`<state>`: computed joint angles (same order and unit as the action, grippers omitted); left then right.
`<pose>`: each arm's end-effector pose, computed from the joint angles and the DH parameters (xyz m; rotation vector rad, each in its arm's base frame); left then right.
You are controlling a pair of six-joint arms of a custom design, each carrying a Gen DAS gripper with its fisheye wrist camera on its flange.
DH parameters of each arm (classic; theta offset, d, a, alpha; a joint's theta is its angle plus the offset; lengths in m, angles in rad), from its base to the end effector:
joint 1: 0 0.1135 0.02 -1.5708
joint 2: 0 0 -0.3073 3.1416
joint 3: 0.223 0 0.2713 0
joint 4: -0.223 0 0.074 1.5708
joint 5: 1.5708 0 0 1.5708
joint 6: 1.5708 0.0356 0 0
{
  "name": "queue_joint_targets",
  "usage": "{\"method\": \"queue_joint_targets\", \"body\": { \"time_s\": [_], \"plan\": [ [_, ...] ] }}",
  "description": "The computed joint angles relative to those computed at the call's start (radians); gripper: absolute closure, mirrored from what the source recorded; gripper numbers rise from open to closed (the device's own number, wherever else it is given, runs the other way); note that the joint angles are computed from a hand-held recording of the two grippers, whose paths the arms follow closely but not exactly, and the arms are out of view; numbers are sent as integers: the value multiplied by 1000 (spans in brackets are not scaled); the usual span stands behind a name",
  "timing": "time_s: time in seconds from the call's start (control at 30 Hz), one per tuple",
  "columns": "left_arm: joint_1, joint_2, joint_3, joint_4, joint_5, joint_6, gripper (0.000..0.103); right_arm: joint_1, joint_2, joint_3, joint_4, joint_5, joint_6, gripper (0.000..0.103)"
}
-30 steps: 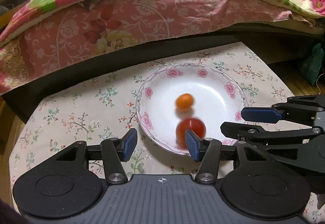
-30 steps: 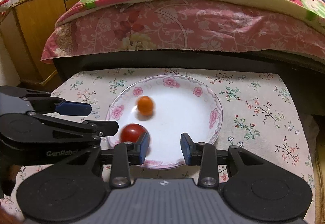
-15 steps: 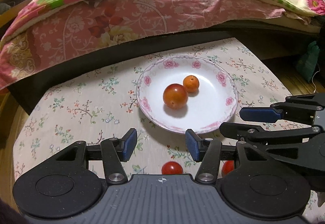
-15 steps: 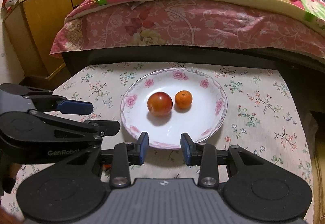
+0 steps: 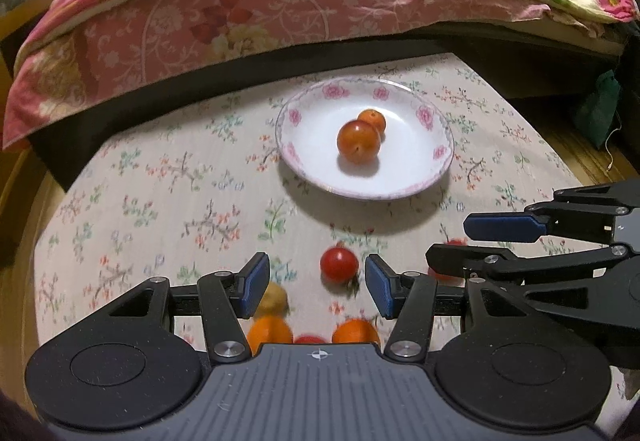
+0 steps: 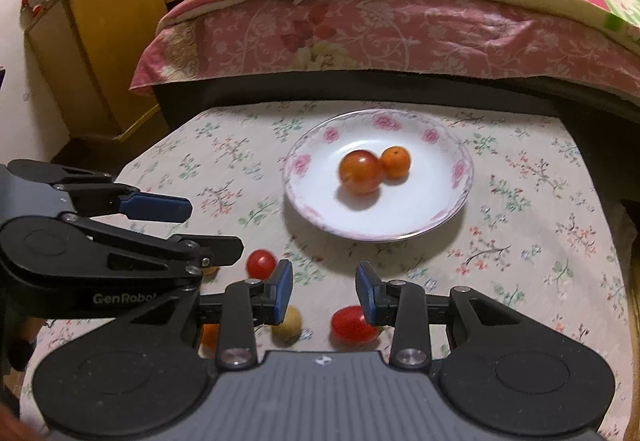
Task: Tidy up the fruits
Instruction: 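Move both tools back toward the remaining fruits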
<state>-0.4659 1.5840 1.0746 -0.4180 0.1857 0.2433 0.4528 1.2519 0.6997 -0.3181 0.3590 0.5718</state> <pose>0.3095 -0.1630 0.2569 0.9422 2.3208 -0.3244 0.2299 0.0979 0.2355 0.2970 2.3504 0.0494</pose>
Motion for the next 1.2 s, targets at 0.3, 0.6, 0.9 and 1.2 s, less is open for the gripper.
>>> {"method": "queue_joint_targets", "body": {
  "time_s": [0.3,0.6,0.9,1.2],
  "plan": [
    [83,-84,-94,-43,32,51,41,98,20,-11,2,-25,56,68],
    [143,-92,-127,-64,28,109,38,164,96,5,56,-76,-11,66],
    [154,-82,-141,-68,48,176,33,113,170,-1,101,-134,-73,66],
    [162,-51,-134,-77,60,183,33,74,247,3,188,-184,-141,66]
  ]
}}
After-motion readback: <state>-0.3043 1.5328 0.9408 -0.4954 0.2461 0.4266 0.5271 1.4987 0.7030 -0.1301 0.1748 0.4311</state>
